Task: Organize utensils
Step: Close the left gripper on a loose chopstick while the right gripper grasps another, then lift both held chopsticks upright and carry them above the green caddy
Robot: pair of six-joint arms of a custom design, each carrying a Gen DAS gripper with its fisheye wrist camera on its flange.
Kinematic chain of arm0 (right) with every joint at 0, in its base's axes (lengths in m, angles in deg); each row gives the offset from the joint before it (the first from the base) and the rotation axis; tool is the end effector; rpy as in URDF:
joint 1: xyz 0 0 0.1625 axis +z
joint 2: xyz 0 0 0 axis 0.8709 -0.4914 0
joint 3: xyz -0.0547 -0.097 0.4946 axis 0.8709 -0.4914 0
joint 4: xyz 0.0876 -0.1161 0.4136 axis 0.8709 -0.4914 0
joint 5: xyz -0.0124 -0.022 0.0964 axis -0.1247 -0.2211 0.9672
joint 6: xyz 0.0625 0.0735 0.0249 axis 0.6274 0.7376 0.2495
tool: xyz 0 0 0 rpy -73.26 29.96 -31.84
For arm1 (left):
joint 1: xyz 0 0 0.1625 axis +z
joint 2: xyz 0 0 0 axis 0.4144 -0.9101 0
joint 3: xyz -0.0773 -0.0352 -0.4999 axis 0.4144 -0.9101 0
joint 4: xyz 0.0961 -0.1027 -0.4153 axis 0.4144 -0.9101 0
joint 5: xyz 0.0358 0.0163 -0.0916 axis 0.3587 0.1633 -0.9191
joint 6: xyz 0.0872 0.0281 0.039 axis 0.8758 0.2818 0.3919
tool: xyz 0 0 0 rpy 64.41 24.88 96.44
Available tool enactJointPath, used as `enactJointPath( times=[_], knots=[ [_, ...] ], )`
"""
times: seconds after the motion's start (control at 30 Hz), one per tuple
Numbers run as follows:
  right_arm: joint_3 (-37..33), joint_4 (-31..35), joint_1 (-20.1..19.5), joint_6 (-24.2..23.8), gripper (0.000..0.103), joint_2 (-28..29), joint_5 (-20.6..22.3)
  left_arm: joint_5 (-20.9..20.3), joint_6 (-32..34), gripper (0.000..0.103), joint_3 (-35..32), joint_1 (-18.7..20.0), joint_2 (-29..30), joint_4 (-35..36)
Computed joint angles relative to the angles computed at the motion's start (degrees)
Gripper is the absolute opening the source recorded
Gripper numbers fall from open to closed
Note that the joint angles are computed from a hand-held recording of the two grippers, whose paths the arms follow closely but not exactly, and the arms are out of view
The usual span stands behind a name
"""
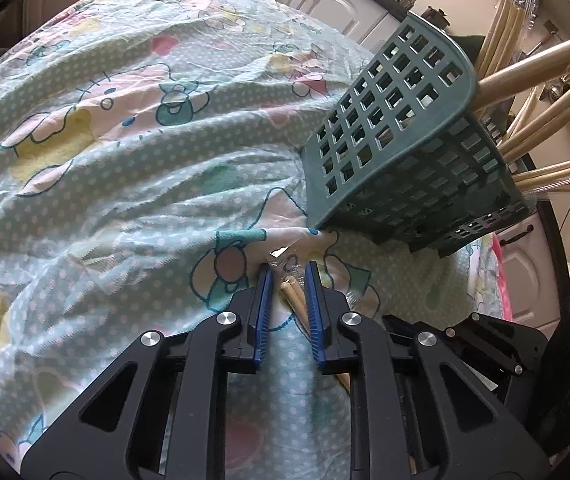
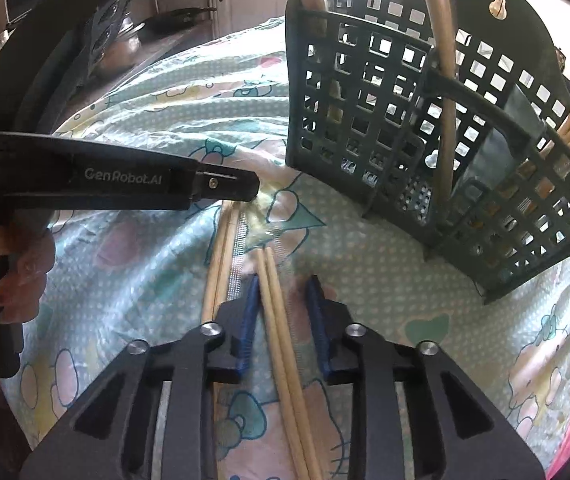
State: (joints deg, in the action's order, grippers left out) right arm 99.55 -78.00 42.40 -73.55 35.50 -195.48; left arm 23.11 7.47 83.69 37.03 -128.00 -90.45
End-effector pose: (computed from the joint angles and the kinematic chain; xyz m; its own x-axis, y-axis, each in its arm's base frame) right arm 0.2560 -0.7124 0.1130 -0.4863 -0.7050 0.5162 -0.7938 0.6034 0.0763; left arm -0.1856 -0.7233 0.1644 -0.9572 -0.0718 -0.2803 0.0860 0.8544 -0.5125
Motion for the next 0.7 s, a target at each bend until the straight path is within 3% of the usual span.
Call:
enactJointPath(
  times=[0.33,0.7],
  knots=[
    [0.4,2.0,-0.6,3.6,0.01,-2.0,1.8,-0.6,-0.4,0.007,0.4,0.2,-0.2,-1.0],
    [5.1,-2.3,-0.6,4.2,0.006,-7.7,6.2,-1.2,1.2,0.005,2.7,-1.5,-1.8,-4.0]
  ],
)
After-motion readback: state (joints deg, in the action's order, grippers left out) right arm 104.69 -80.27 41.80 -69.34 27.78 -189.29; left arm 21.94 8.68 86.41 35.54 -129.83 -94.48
